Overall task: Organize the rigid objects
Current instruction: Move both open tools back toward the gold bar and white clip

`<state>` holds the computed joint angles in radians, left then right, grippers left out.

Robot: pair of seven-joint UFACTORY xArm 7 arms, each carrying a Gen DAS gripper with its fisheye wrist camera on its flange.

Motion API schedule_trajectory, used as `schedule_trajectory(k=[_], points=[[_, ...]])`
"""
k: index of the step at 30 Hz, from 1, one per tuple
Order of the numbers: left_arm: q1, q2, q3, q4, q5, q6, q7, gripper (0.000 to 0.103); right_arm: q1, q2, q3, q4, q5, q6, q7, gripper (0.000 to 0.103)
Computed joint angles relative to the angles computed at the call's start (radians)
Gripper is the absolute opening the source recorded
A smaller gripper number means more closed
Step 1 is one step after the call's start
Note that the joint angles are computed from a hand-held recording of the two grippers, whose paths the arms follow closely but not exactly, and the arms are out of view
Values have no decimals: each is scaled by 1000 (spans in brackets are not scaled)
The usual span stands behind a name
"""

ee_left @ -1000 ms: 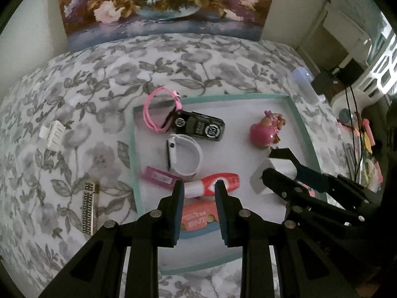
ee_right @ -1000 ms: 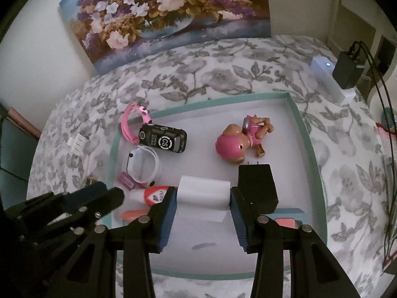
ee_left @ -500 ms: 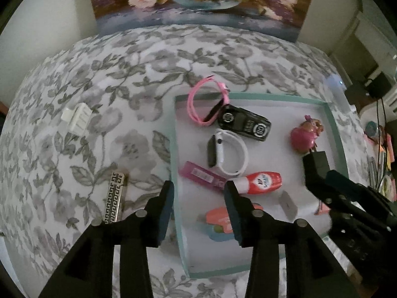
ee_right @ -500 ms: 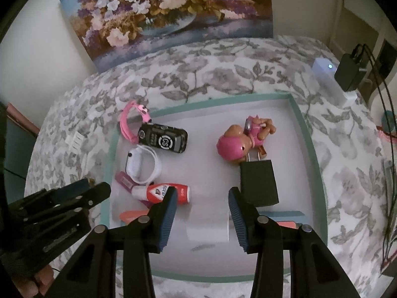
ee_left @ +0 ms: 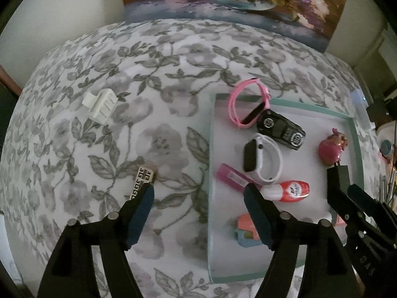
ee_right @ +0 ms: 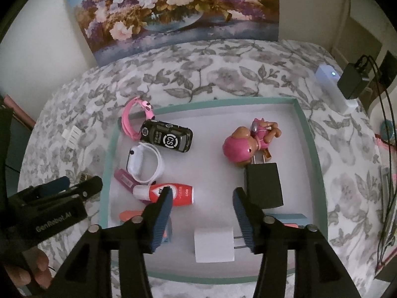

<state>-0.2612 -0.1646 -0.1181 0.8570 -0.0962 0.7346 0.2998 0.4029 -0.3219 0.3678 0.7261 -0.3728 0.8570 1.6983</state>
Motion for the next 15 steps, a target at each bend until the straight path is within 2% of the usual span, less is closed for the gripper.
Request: schedule_trajectory(k=[3, 9, 12, 13, 14, 15], points=[[7, 4, -1, -3, 23, -14, -19, 81, 1, 12, 2, 12, -6, 12, -5, 64], [13, 14, 1, -3, 40, -24, -35, 82, 7, 26, -2, 25, -12, 31, -3, 77], [16, 17, 1, -7, 52, -36, -44, 83, 8, 28, -3, 27, -18, 36, 0, 78], [18, 18, 2, -9, 55, -40, -45, 87, 8, 29, -2, 29, -22, 41, 1, 79], [18, 19, 2, -11, 56, -45, -46, 95, 8, 31, -1, 33, -25, 49, 3, 85], [21, 18, 3, -16, 60, -57, -53, 97, 9, 31, -1, 34, -27, 56, 4, 92]])
